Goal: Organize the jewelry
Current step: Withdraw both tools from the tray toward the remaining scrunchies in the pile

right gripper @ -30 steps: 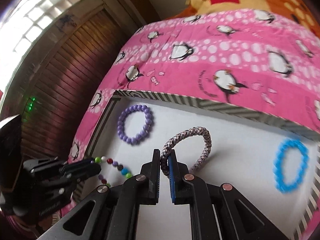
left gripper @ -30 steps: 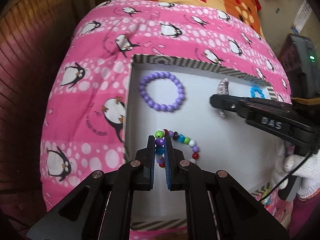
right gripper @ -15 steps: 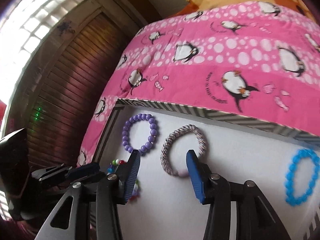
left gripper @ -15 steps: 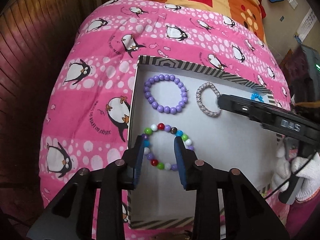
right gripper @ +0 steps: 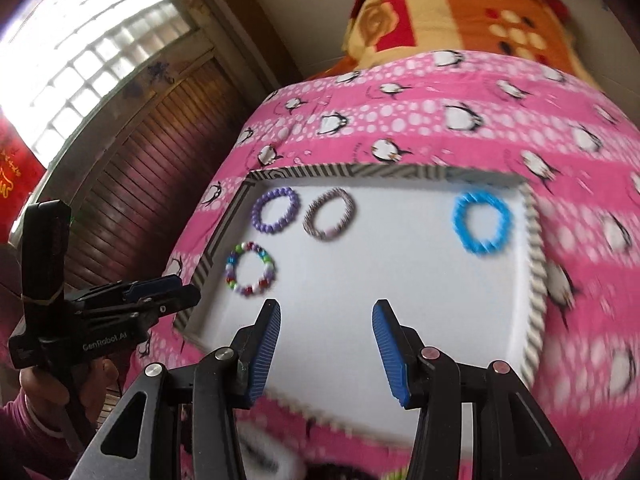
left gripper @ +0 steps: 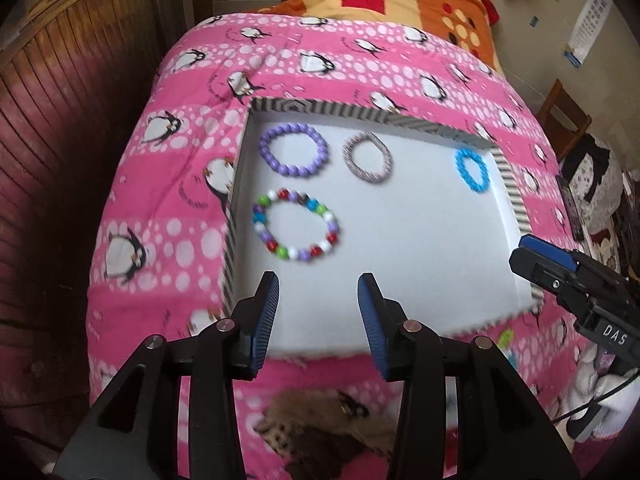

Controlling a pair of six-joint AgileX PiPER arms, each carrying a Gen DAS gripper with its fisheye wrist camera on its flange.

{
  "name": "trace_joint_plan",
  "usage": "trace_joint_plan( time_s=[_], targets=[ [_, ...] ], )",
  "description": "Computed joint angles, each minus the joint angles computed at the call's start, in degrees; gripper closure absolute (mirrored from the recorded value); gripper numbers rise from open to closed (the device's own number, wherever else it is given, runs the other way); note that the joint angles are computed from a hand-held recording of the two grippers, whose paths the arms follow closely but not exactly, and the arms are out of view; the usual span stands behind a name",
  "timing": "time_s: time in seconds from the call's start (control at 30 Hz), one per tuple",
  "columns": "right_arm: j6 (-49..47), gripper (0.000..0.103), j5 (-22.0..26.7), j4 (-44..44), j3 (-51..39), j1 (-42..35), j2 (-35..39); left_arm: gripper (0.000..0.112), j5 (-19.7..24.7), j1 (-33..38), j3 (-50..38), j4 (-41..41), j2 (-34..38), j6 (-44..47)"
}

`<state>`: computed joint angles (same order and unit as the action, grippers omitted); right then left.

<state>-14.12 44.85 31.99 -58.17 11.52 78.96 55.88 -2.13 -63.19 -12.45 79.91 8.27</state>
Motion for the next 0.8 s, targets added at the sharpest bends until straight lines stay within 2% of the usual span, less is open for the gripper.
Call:
trace_joint_plan(
  time_s=[0.1, 0.33, 0.8],
  targets=[
    [2.4, 0.057, 0.0, -2.1, 5.1, -0.4, -5.5, 0.072, 0.3, -2.2, 2.6, 0.6, -3.4, -1.9],
    [1.8, 0.057, 1.7, -1.1, 14.3, -4.4, -15.8, 0.072, 0.7, -8.4, 6.9, 2.7, -9.7, -7.9],
    [-0.6, 0.057, 12.7, -5.5, 21.6, -13.6, -31.3, 0.072, 3.2, -20.4, 13.4, 8.2, -20.1, -23.0]
  ],
)
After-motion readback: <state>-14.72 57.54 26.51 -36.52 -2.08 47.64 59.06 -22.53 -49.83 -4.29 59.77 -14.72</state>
